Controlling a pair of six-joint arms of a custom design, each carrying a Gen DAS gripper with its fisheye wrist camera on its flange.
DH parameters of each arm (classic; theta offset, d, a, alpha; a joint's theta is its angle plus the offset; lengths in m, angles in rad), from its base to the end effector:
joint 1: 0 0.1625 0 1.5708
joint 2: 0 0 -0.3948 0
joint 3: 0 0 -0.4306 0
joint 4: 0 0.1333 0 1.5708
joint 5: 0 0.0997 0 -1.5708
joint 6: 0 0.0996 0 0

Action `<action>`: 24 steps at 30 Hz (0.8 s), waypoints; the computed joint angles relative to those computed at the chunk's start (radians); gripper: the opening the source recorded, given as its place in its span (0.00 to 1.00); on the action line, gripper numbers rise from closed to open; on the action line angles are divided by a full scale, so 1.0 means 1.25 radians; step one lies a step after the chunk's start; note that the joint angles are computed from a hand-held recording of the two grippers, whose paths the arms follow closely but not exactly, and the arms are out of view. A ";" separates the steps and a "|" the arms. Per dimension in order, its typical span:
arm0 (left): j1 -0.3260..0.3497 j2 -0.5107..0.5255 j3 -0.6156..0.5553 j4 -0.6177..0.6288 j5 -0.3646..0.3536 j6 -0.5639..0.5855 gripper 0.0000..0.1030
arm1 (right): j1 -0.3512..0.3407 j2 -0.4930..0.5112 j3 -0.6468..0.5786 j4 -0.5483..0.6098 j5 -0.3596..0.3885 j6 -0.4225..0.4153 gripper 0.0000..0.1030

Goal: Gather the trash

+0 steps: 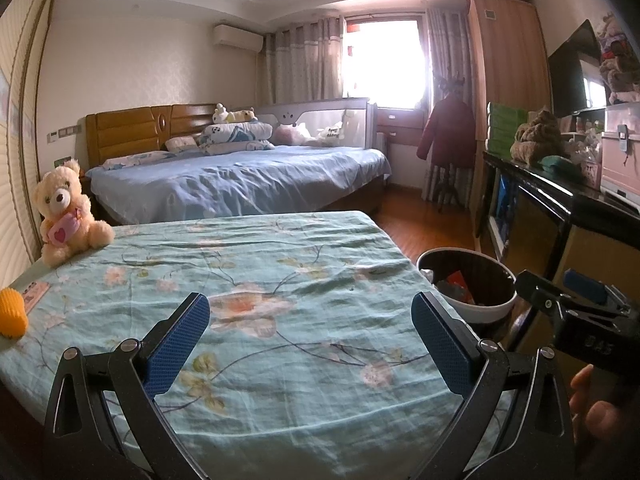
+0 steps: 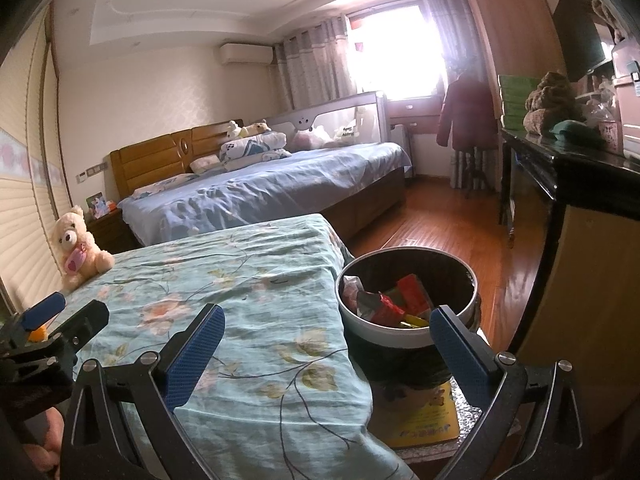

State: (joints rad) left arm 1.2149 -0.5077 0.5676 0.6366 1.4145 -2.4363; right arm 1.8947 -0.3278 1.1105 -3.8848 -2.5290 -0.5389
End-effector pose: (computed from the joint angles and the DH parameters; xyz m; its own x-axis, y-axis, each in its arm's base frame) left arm -0.1345 -0.7889 0.1891 -0.5918 0.5667 -0.5733 0.7974 0.3073 -0.5194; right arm 0.2847 -0.6853 0.0833 -0.6847 0.4889 0.5405 -0.4240 0.3359 -0.8410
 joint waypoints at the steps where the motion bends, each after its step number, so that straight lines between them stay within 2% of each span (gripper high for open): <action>1: 0.000 0.001 -0.001 0.002 0.000 0.000 1.00 | 0.000 -0.001 0.001 0.003 0.001 0.004 1.00; 24: -0.002 0.075 -0.115 0.076 -0.024 0.004 1.00 | -0.004 -0.013 0.014 0.018 0.017 0.028 1.00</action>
